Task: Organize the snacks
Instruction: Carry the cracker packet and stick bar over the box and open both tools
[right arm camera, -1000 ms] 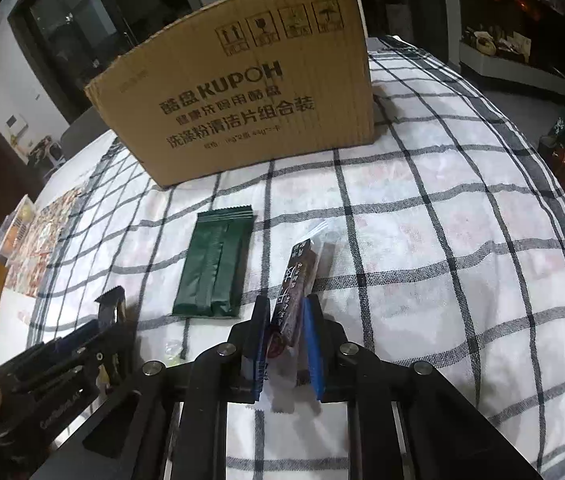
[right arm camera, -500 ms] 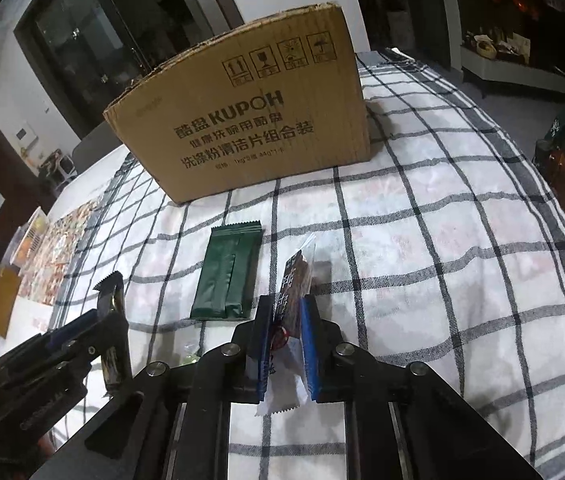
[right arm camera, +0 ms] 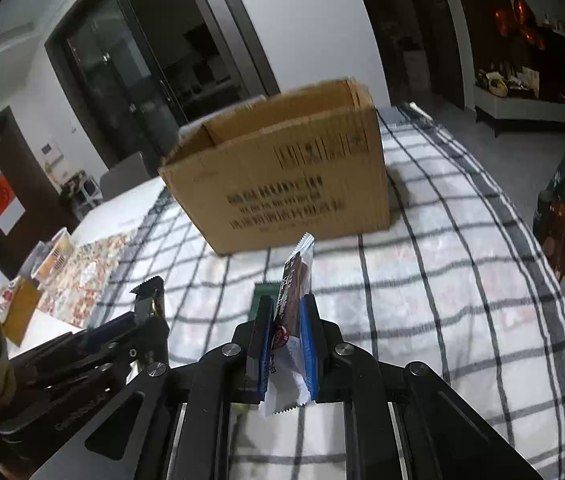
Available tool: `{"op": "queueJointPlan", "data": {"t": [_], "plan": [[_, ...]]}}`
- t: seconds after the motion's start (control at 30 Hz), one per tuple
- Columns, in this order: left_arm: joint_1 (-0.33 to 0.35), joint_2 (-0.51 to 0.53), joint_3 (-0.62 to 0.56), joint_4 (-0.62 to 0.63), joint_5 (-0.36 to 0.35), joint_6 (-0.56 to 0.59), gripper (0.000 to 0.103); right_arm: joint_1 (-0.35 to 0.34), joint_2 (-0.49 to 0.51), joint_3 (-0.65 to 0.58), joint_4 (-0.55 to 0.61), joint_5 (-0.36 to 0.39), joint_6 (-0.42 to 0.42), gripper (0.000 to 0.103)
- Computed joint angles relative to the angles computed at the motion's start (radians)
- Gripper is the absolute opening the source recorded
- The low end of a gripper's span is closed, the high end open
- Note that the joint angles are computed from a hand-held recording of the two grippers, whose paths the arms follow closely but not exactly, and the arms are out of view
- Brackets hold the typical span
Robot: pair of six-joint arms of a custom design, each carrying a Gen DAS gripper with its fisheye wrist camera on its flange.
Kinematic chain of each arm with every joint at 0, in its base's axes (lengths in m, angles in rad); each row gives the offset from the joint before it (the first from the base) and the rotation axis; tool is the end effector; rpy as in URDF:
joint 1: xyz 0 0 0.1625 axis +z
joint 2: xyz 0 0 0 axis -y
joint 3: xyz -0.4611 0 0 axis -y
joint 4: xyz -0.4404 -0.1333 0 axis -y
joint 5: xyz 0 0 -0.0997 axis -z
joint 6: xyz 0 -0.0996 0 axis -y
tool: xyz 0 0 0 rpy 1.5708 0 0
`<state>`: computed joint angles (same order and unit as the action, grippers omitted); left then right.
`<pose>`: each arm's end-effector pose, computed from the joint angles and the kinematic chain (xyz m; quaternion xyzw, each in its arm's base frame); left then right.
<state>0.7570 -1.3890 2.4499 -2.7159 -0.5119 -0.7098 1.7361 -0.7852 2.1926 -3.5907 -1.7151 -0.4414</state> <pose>-0.1409 -0.4359 0.1914 0.0236 0.8623 -0.3746 0.3401 0.2056 -0.5091 0.0306 0.2633 -0.9141 0.2884 0.1095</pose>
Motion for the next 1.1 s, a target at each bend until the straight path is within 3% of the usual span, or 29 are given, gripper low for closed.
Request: {"op": "queueJointPlan", "data": {"t": [0.47, 1.1], "plan": [[-0.027, 0.018, -0.064, -0.115, 0.062, 0.199, 0.034, 0.035, -0.027, -0.037, -0.017, 0.054, -0.003, 0.015], [0.016, 0.100, -0.213, -0.323, 0.051, 0.522, 0.033, 0.079, -0.020, -0.163, 0.016, 0.061, -0.016, 0.015]]}}
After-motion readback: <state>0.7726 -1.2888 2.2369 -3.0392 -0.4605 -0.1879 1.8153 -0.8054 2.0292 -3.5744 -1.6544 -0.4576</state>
